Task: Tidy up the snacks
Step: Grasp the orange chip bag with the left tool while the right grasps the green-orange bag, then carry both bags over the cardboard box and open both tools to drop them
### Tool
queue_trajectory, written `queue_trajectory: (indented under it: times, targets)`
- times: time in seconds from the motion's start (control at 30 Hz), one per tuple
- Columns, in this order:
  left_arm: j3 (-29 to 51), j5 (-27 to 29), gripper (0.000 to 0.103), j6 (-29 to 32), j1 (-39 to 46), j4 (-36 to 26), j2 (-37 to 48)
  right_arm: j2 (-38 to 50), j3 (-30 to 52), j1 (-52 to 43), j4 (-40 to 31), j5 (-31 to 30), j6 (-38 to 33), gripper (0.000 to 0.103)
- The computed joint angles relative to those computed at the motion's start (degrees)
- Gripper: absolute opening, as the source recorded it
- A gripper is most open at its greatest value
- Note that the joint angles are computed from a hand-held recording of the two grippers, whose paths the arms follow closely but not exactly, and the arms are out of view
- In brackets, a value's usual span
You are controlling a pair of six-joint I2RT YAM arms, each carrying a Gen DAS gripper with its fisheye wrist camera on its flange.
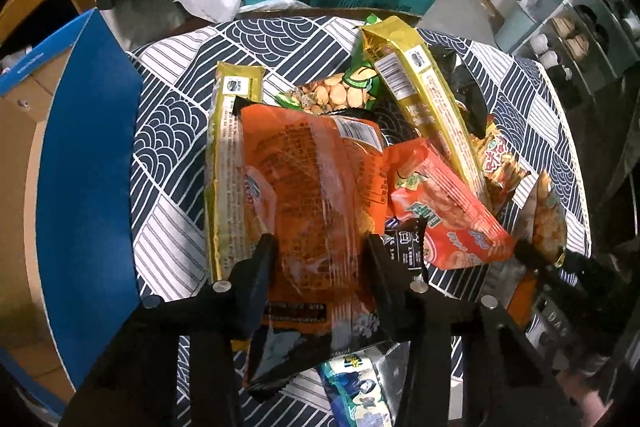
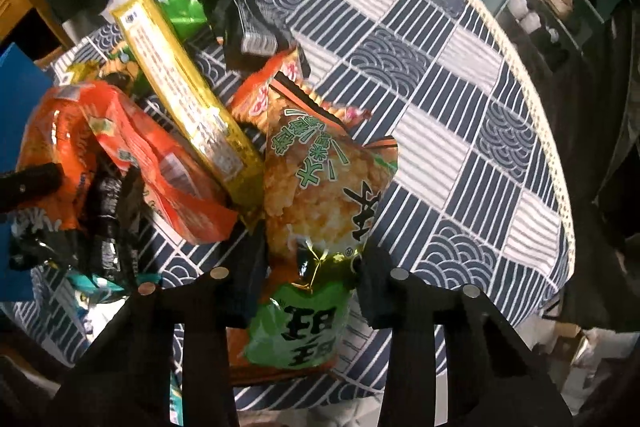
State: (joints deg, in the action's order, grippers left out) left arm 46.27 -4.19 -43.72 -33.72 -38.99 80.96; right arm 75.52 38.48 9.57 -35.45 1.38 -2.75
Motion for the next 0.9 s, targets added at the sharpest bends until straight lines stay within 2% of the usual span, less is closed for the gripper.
queue_trajectory:
  times: [0.3, 0.57, 0.9]
  targets:
    - [-0.8, -3.1, 0.036, 0.4, -0.7, -3.8, -7.8, -5.7, 0.8, 1.0, -2.1, 0.2, -0.4, 0.036]
    - [-2.4, -2.6, 0.032, 0.4, 0.0, -5.2, -12.1, -10.3, 2.9, 3.5, -4.6, -0.2, 0.2, 0.036]
    - [-1.9, -5.5, 0.029, -0.3, -2.2, -9.0, -18.6, -12.8, 4.7, 8.1, -6.0, -0.4, 1.8, 0.036]
